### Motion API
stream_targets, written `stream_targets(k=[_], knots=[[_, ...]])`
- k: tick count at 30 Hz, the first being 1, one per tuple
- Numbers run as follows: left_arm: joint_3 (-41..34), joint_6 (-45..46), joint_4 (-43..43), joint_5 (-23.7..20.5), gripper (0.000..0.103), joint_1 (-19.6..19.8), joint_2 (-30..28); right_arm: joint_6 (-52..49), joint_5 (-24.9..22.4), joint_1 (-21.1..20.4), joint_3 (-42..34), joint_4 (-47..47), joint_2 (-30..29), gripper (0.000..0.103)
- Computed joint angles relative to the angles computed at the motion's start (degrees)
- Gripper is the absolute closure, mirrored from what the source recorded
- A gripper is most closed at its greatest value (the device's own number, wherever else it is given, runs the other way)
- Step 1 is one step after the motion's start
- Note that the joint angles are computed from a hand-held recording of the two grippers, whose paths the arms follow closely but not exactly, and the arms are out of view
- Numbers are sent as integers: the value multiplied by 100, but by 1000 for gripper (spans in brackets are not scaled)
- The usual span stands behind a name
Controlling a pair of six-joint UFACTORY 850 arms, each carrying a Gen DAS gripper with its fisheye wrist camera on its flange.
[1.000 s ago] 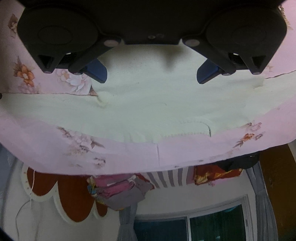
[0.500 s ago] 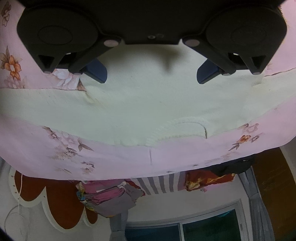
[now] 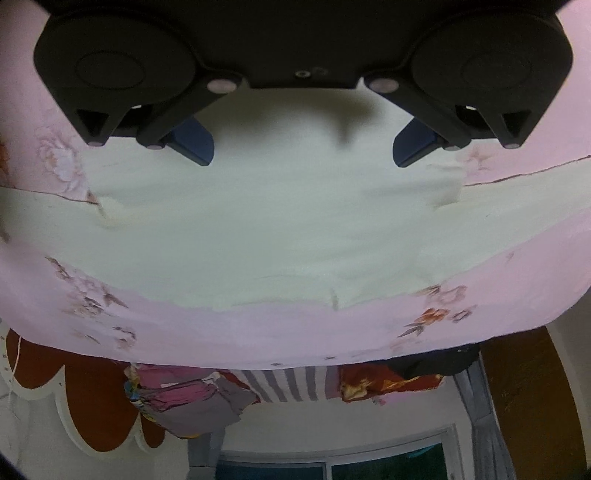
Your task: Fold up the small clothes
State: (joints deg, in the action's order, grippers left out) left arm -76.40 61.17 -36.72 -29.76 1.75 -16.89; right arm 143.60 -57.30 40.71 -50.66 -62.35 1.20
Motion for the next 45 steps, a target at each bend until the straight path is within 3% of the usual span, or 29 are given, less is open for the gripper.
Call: stream_targets(k=[4,14,25,26,28,29,30,32,34,35,36,38,43,45], knots=[[-323,338,-126,-159,0,223,-318,-485,336,117,-1080,-195,-840,100],[-1477,667,-402,-1110,0,902,-1157,-2228,1061,211,-4024,112,-3197,100],[-2224,362,-354,-1450,0,1246,-1667,-3831,1956,141,-5820,1033,-4636,99],[-2248,373,-395,-1485,0,1248,-1686,-4120,1855,148,-6022,1220,-4777,94],[-2273,383,-479,-1537,0,1221,-1700,-4193,1670,218,-6160,1014,-4855,62],[-2287,400,-524,-1558,0,1206,-1714,-3967,1549,289,-6133,755,-4834,32],[-2305,443,-598,-1651,0,1193,-1734,-3755,1385,354,-6074,493,-4792,27],[-2389,431,-725,-1961,0,1103,-1814,-3266,1304,443,-5682,-19,-4546,27],[-2469,394,-885,-2284,4,972,-1916,-2755,1356,461,-5243,-228,-4256,46],[-2530,359,-956,-2517,18,888,-1991,-2780,1272,450,-5111,-18,-4149,70],[-2585,307,-996,-2708,38,803,-2059,-2843,1198,429,-4995,231,-4050,80],[-2619,87,-970,-2916,46,577,-2151,-2523,1279,390,-4457,380,-3714,80],[-2447,-269,-1086,-2878,48,125,-2179,-1889,1402,372,-3348,391,-2994,80],[-2424,-452,-1018,-2756,70,-8,-2214,-1717,1487,344,-3044,399,-2789,80]])
